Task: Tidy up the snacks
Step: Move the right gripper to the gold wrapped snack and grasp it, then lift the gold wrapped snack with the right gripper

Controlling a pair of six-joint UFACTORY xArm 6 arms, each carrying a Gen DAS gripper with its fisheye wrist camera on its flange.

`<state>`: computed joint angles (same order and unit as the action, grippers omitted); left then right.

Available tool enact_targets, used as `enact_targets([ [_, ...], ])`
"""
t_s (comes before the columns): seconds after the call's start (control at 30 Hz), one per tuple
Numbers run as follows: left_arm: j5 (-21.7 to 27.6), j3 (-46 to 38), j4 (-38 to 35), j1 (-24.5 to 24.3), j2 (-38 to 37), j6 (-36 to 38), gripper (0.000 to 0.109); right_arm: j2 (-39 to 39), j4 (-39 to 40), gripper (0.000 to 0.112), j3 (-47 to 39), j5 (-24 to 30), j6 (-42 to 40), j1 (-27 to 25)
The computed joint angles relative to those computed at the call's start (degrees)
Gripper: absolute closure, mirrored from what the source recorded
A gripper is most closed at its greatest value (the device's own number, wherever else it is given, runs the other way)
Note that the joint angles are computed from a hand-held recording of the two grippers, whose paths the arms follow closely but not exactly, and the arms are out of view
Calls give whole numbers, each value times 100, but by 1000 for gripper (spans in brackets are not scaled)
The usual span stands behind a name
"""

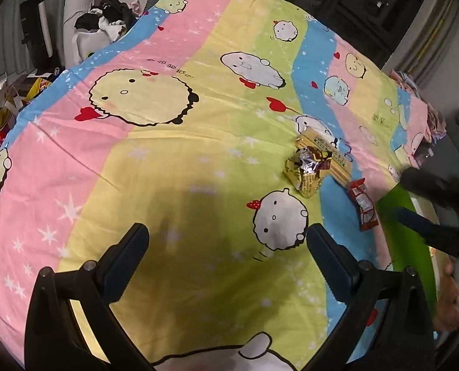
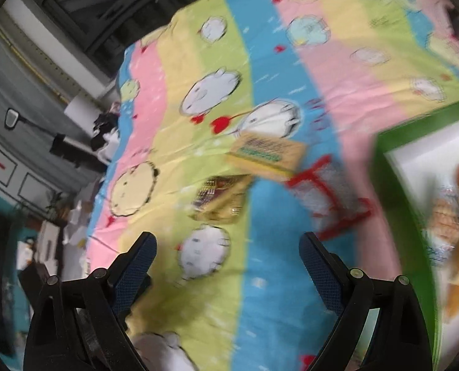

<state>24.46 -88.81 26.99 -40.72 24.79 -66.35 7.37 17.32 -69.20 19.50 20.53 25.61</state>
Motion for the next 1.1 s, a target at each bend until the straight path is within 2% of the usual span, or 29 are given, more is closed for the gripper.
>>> enact_targets([
  [0.07, -19, 36, 2, 28, -29, -17, 6, 483, 89, 18, -582, 202, 22, 17],
  [0.17, -28, 71, -64, 67, -45, -49, 6, 1145, -570, 25, -1405, 571, 694, 7],
  [0.23, -74, 88, -160, 95, -52, 32, 6, 1560, -791, 26, -1952, 927, 864, -6],
  [0.3, -53, 87, -96, 101, -63, 7, 6, 1933, -1109, 36, -2472, 1356, 1058, -19],
  [0.4, -10, 66, -67, 100, -59, -5, 6, 2285, -1697, 42, -2950, 1801, 1467, -36],
  [0.43, -4, 66, -98, 103, -59, -35, 6, 2300, -1630, 44, -2933, 1761, 1403, -41],
  [0.5, -76, 89, -236, 109, -63, 59, 6, 2243, -1335, 54, -2826, 1647, 1090, -53],
  [0.57, -177, 97, -399, 99, -51, 263, 6, 2091, -1451, 63, -2652, 1596, 1120, -40],
  [0.67, -154, 54, -407, 81, -19, 301, 6, 1774, -1529, 64, -2284, 1440, 1084, 2],
  [0.8, -101, 13, -419, 57, 5, 346, 6, 1067, -746, 64, -1454, 1126, 325, 76],
  [0.93, 104, -71, -220, 20, 35, 237, 6, 307, 58, 64, -573, 1250, -346, 148],
  [1.1, 145, -96, -193, -22, 57, 295, 6, -86, 274, 64, -21, 1482, -551, 193],
])
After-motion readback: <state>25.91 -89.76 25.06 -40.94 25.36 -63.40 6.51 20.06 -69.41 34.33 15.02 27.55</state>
